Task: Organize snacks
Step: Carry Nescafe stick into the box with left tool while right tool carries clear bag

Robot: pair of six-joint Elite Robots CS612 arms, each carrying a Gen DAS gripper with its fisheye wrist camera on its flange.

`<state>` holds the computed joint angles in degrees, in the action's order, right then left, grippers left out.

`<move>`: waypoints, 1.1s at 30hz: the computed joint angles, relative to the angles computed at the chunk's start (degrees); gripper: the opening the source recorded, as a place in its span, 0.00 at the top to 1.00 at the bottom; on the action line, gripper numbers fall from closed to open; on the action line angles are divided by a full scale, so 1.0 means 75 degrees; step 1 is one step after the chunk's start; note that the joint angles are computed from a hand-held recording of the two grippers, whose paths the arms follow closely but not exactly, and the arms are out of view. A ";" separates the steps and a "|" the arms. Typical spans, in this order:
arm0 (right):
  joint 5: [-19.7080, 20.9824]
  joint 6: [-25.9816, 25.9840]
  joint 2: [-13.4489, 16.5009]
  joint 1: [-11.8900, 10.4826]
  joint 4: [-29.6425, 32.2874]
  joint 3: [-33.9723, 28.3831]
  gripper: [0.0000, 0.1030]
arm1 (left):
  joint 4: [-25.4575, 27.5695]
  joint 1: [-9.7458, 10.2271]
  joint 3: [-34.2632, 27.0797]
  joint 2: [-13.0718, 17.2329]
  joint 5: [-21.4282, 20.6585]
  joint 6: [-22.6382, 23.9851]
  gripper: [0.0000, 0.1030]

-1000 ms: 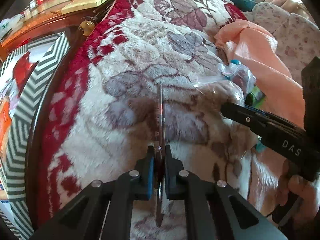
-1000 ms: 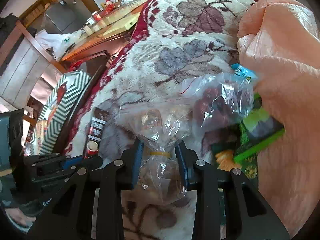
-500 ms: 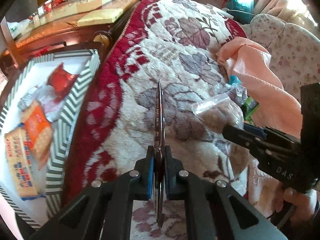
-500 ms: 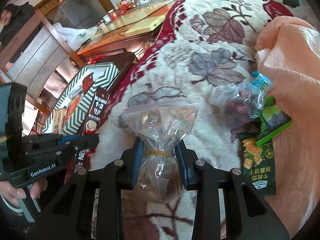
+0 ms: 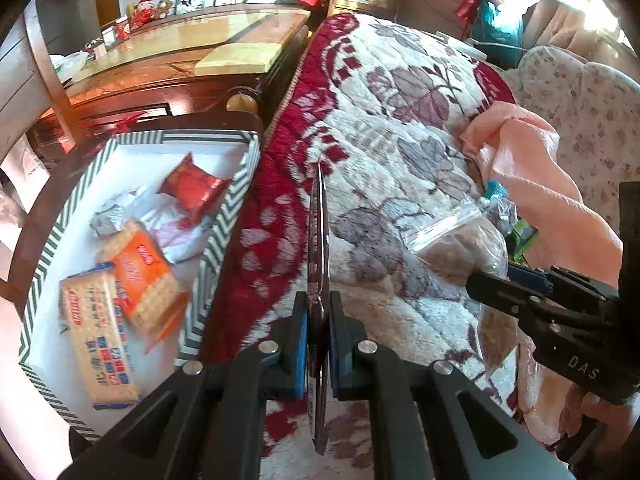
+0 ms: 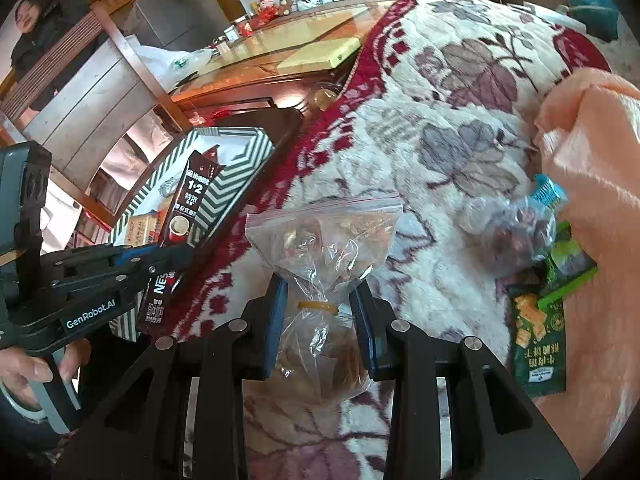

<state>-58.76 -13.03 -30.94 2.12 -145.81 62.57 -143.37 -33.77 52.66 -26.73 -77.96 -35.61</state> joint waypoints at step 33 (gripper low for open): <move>0.0411 -0.1045 0.0691 0.0854 0.1581 -0.1904 0.70 | -0.0071 0.0605 0.1250 -0.0623 0.0703 -0.1034 0.90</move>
<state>-55.68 -20.87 -25.76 8.53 -133.95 48.29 -143.90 -29.23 62.04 -31.40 -72.68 -43.36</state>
